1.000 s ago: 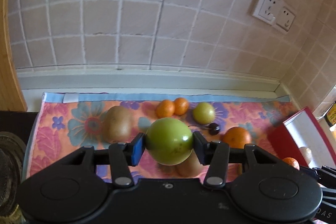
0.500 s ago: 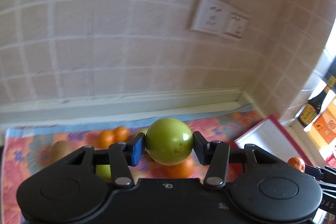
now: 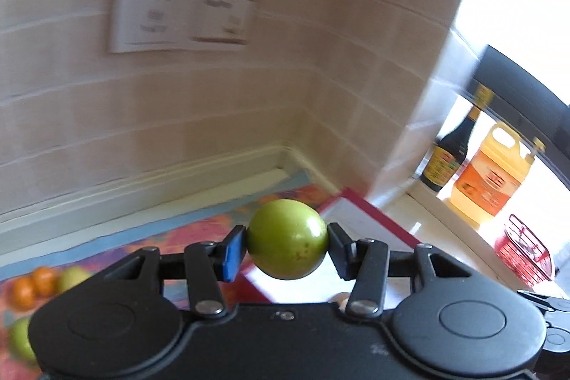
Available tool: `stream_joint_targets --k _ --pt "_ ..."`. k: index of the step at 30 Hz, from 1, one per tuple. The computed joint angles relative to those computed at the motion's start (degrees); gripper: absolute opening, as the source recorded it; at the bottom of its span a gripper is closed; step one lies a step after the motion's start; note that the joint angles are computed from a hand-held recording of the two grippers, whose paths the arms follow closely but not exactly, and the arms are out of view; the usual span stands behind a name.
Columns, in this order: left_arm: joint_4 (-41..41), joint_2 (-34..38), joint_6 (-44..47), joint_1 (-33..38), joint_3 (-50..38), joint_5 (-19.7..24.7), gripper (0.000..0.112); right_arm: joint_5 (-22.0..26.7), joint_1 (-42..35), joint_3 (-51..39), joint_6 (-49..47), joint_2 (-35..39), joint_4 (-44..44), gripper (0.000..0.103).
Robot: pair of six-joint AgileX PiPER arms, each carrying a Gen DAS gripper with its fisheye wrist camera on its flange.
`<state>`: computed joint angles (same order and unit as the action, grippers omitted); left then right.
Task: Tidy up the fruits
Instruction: 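Carry apple and mandarin into the white box and open both tools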
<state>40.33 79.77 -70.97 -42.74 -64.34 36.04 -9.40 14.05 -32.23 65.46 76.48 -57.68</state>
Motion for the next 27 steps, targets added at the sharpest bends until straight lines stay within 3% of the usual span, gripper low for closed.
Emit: stream_joint_targets --k 6,9,12,15,20,23,27 --pt "-9.51 10.6 9.6 1.52 -6.97 -5.79 0.059 -3.53 -6.81 -0.21 -0.05 6.99 -1.83 0.044" --pt "-15.43 15.53 15.31 2.32 -10.47 -7.74 0.059 -2.74 -7.76 -0.85 -1.22 10.13 -1.21 0.044" --pt "-22.0 20.42 22.0 2.92 -14.34 -9.29 0.059 -3.07 -9.81 -2.51 4.99 13.8 -7.19 0.044" --pt "-29.45 25.25 29.81 3.48 -19.01 -8.65 0.059 -3.03 -10.8 -4.8 11.93 17.09 -14.15 0.044" --pt "-39.82 32.32 40.96 3.94 -26.12 -6.41 0.059 -2.99 -10.31 -6.97 13.44 19.56 -16.94 0.044" --pt "-41.72 35.79 43.21 3.73 -30.17 -3.2 0.059 0.44 -8.21 -8.37 12.9 20.46 -16.78 0.045" --pt "-43.14 38.06 44.39 3.59 -32.72 -1.06 0.06 1.06 -7.77 -8.85 14.08 20.94 -18.3 0.047"
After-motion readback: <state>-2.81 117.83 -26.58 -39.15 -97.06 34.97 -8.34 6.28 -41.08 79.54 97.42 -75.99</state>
